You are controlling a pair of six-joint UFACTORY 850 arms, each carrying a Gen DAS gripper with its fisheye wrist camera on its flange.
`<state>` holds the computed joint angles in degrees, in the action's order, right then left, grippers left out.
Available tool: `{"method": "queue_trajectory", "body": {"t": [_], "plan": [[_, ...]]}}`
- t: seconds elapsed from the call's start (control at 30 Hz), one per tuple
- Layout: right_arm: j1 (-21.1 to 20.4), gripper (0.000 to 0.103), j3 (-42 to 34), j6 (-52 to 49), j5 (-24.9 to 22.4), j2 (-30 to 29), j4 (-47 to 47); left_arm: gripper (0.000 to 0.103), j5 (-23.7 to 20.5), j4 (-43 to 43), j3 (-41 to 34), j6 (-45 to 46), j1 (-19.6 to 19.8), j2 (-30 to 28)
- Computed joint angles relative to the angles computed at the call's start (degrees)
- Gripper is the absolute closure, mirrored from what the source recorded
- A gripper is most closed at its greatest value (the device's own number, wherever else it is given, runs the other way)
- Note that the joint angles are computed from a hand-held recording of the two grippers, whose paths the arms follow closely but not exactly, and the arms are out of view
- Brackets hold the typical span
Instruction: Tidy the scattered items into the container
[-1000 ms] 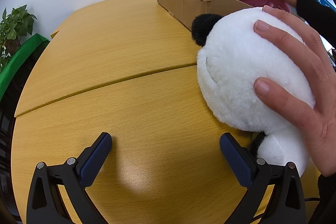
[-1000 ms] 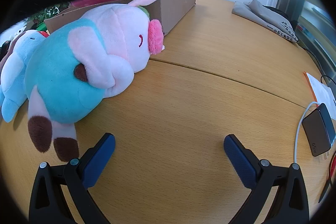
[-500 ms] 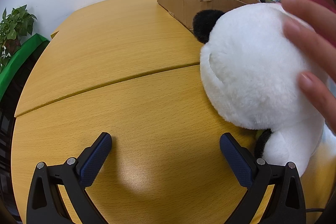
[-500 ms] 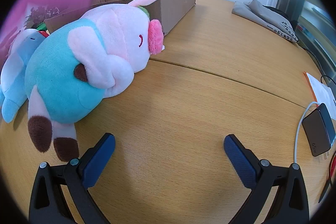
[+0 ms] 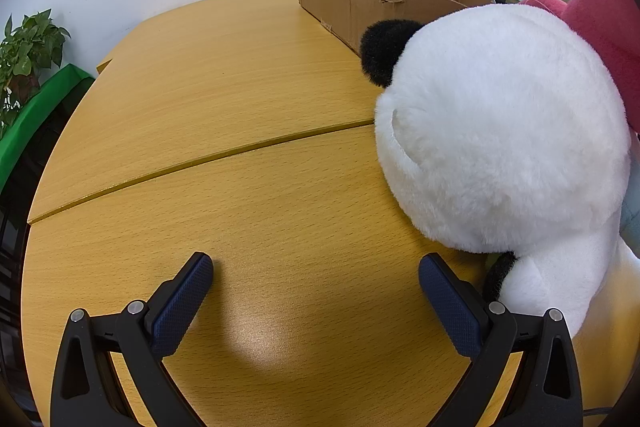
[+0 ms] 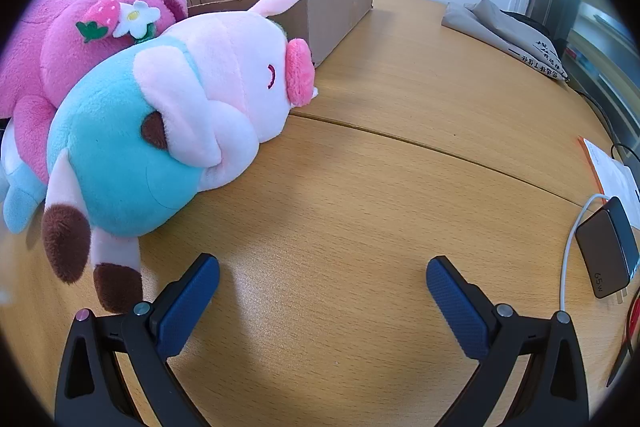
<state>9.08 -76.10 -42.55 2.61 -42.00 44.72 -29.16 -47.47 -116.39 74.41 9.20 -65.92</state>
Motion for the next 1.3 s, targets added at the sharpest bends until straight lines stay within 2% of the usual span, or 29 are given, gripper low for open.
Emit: {"method": "queue_trajectory", "body": {"t": [0.53,0.93,1.1,1.2,1.27,1.3], "plan": [[0.0,0.0,0.0,-0.3,0.0,0.0,0.3,0.0,0.8,-1.6,2.3,1.8,0.0,1.2],[0.0,0.0,0.0,-0.2,0.0,0.0,0.2,0.0,-0.1,0.4,-0.7,-0.8,0.1,-0.5],[0.2,0.0,-0.7,-10.7,0.2,-0.4,11.4,0.0,1.0,1.1,-0.2,-2.5,0.0,-0.3],[0.4,0.0,-1.2,-20.5,0.7,-0.8,22.1,0.0,1.5,6.5,0.6,-8.5,-0.3,0.5],[0.8,0.0,-1.4,-27.0,1.7,-0.9,29.9,0.0,5.4,9.1,4.3,-12.4,-0.5,2.7],[1.0,0.0,-1.3,-27.7,2.2,-0.8,31.2,0.0,9.1,9.8,8.0,-14.2,-0.6,5.0]]}}
